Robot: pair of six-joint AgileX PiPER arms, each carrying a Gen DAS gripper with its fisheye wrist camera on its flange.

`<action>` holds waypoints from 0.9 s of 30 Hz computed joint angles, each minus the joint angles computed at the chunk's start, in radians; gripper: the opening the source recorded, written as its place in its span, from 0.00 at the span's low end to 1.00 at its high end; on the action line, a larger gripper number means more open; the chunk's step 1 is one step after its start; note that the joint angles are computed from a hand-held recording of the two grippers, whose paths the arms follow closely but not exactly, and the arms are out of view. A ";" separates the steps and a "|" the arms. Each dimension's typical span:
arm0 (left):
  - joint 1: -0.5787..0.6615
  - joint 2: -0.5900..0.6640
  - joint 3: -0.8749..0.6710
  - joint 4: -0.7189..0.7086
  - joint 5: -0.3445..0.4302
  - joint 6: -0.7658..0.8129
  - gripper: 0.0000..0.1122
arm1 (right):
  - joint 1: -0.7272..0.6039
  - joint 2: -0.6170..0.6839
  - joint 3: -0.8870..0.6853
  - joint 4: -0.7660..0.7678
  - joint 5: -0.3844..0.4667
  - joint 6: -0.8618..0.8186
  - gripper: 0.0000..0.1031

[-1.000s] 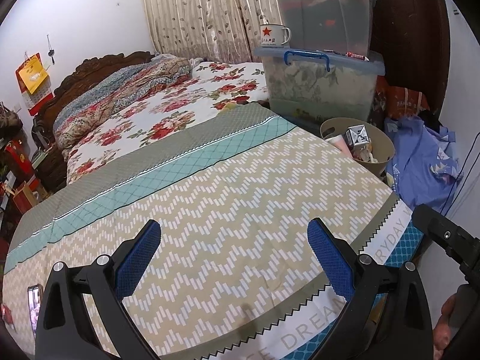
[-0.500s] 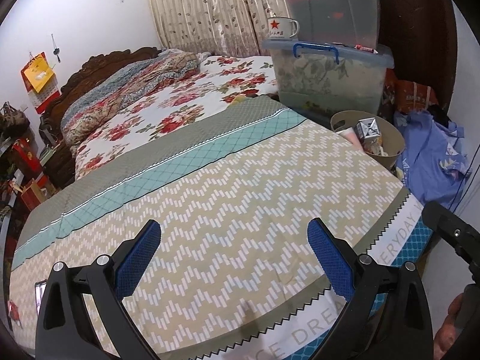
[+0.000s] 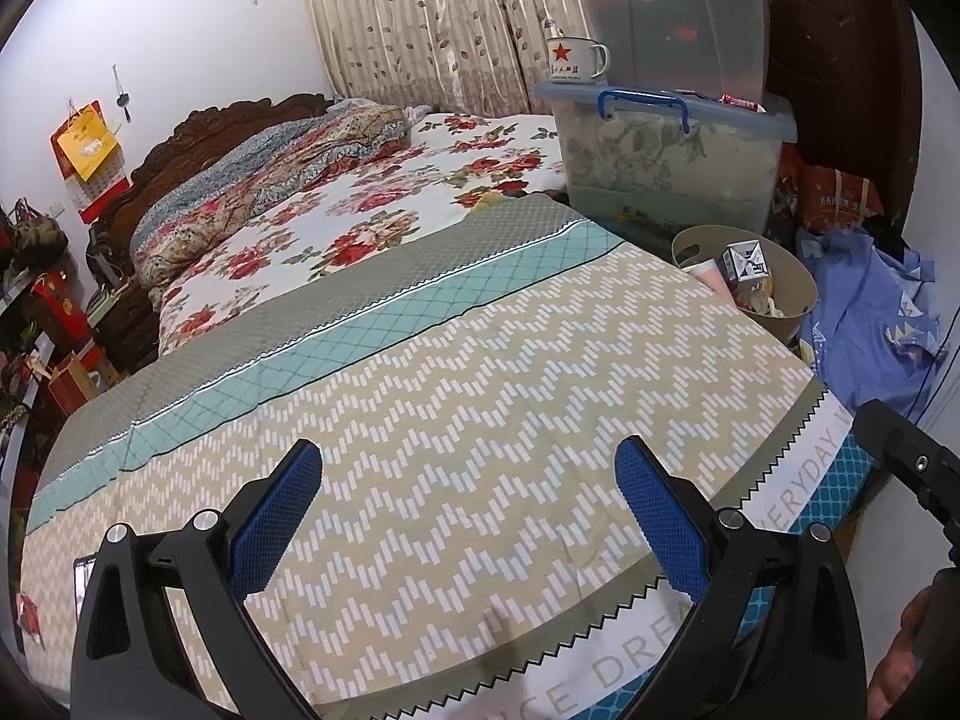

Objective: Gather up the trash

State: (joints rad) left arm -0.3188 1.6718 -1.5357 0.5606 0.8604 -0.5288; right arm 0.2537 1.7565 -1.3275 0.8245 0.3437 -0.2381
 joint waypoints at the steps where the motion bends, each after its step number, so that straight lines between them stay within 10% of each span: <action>1: 0.001 -0.003 0.003 -0.002 -0.003 -0.001 0.84 | 0.000 -0.002 0.001 0.001 0.002 0.000 0.89; 27: -0.010 -0.015 0.016 0.005 0.006 -0.015 0.84 | 0.020 -0.027 0.016 -0.053 -0.024 0.050 0.90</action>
State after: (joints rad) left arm -0.3288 1.6568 -1.5198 0.5656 0.8664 -0.5434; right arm 0.2737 1.7300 -1.3115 0.7714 0.3194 -0.1876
